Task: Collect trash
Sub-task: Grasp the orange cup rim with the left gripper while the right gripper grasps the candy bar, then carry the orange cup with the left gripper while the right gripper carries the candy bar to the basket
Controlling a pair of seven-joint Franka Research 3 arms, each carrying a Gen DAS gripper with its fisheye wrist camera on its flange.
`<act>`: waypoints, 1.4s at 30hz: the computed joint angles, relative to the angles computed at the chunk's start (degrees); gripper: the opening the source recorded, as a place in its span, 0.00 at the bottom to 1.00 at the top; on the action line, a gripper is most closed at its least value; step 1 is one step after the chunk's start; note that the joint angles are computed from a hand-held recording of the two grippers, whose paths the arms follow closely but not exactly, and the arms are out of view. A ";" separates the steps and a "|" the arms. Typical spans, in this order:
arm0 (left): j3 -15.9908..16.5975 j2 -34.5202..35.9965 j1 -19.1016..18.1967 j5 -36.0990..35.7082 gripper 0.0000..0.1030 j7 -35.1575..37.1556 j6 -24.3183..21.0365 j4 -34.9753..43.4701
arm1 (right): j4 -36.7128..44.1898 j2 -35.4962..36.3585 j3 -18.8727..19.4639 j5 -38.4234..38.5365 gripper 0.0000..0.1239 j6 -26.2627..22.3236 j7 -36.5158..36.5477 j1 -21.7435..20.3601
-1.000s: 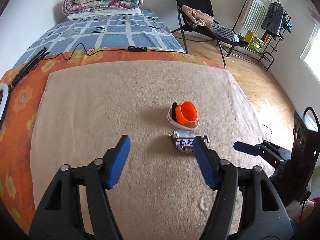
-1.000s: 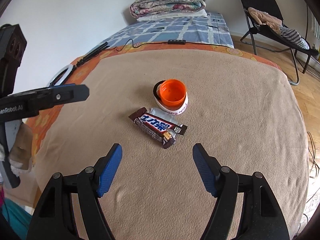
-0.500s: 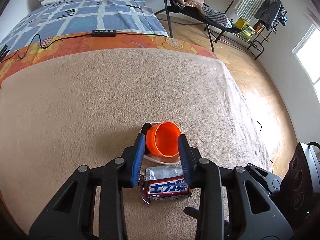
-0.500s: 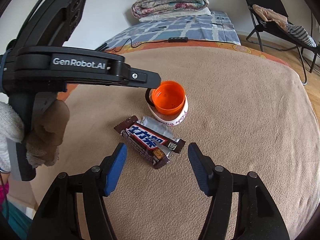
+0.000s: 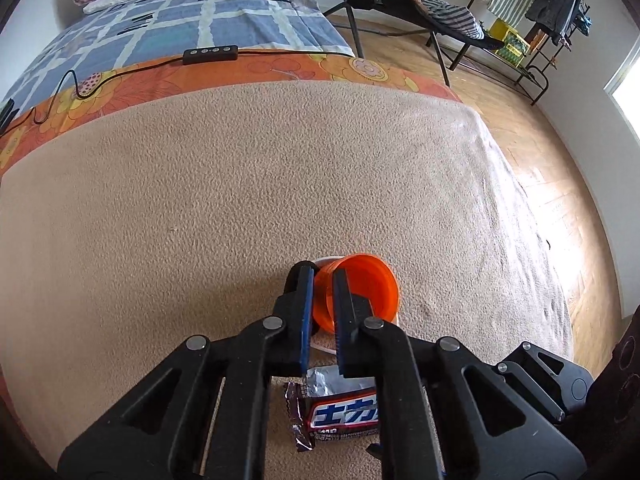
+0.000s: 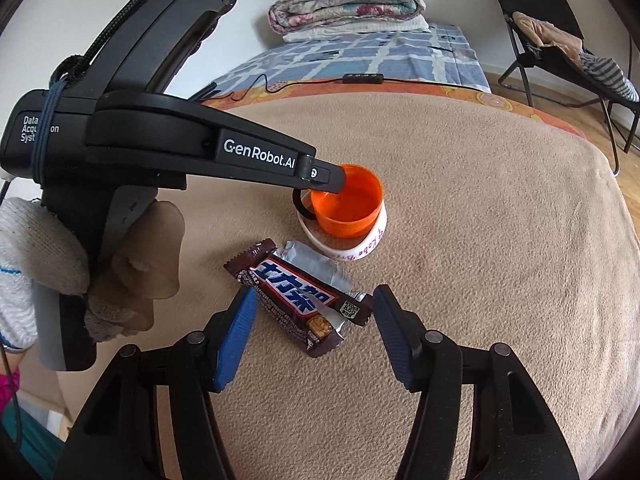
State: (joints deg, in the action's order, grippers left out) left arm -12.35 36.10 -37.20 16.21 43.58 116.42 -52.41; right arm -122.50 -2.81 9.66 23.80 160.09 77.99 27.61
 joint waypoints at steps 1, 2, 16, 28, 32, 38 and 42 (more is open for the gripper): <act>0.15 -0.09 -0.04 0.22 0.06 -0.15 0.13 -0.22 | 0.12 0.23 0.05 -0.48 0.48 0.15 0.21 -0.01; 0.30 -0.18 -0.10 0.45 0.04 -0.41 0.14 -0.41 | 0.33 0.48 0.07 -0.80 0.48 0.04 0.47 -0.01; -0.84 -6.74 2.46 1.06 0.03 -5.04 6.40 -10.75 | 0.59 1.58 -0.02 -11.00 0.05 -0.48 8.72 -0.49; -1.65 -10.15 2.66 2.27 0.03 -6.79 7.05 -13.17 | -3.01 -3.20 0.00 -9.67 0.00 -0.76 7.74 -0.84; -1.56 -11.92 2.06 4.07 0.02 -7.39 6.22 -13.53 | -4.62 -5.59 0.08 -9.80 0.00 -0.97 8.50 -1.28; -2.41 -17.40 2.36 5.54 0.02 -9.07 6.17 -18.83 | -6.52 -8.87 0.31 -9.98 0.00 -0.93 9.74 -1.73; -3.77 -22.51 3.12 5.80 0.02 -10.65 6.47 -24.47 | -8.09 -11.94 0.76 -10.04 0.00 -1.34 10.08 -1.68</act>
State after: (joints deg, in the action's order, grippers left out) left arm -16.12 13.59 -34.08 22.01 32.93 122.90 -76.88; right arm -130.59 -14.75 10.42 13.76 158.75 88.07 25.93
